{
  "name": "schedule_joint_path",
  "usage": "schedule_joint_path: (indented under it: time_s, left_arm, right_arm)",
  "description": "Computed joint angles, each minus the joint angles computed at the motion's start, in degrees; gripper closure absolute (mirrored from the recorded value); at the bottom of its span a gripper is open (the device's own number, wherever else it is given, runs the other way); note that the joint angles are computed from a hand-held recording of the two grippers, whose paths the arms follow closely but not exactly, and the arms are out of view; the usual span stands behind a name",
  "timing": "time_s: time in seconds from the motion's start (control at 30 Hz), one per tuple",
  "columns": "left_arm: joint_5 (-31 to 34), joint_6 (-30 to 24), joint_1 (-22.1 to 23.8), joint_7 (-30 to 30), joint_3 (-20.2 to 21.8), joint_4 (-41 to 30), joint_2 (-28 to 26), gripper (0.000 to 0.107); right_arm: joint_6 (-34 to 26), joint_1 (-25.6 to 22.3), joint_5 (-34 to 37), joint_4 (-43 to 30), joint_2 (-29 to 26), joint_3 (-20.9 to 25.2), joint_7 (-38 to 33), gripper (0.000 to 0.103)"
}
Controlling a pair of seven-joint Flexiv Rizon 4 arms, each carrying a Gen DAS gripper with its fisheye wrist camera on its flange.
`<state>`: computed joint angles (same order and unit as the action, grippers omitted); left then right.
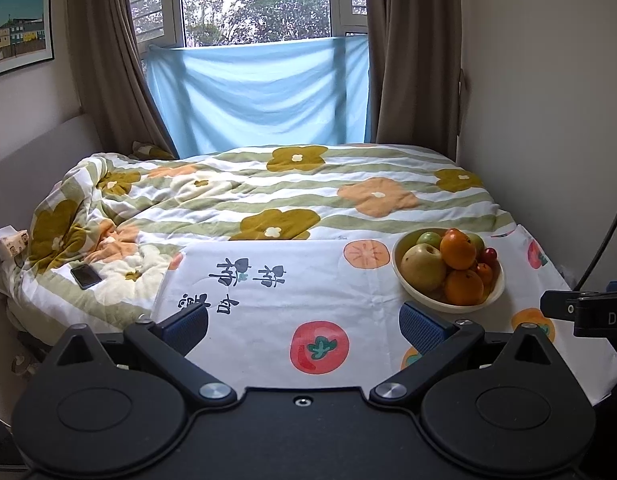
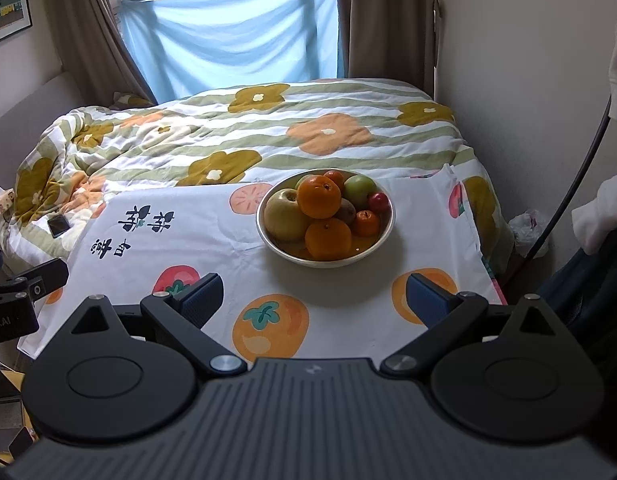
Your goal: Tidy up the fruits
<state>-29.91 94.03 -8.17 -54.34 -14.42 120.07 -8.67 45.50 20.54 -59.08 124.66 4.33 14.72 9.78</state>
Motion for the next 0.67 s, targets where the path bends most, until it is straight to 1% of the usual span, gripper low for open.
schedule_joint_path:
  time_s: [0.17,0.27,0.43,0.5,0.6,0.67]
  left_arm:
    - [2.1,0.2,-0.7,-0.9,1.2,-0.4,-0.3,0.004]
    - [4.5,1.2,-1.3,-2.3,2.2,-0.5,-0.7,0.004]
    - [5.5,0.4,-0.1,-4.2,1.6,-1.1,-1.1,0.004]
    - [6.0,0.2,-0.2,-4.9,2.0,-1.5,-1.4,0.004]
    - [5.4,0.1,1.0,-4.4,0.7,-1.6,-1.6,0.004]
    - [6.0,-0.2,0.5,-5.0,1.3,-2.0,-1.9,0.004]
  right_arm:
    - [-0.2,0.1,0.1,-0.2,-0.3,0.0,0.0,0.0]
    - [-0.2,0.1,0.1,-0.3,-0.4,0.0,0.0,0.0]
    - [0.3,0.0,0.0,-0.4,-0.8,-0.4,-0.1,0.0]
    - [0.5,-0.1,0.1,-0.4,-0.8,-0.5,-0.2,0.0]
    - [0.6,-0.1,0.2,-0.6,-1.1,-0.6,-0.2,0.0]
    - [1.0,-0.1,0.3,-0.7,-1.6,-0.7,-0.1,0.0]
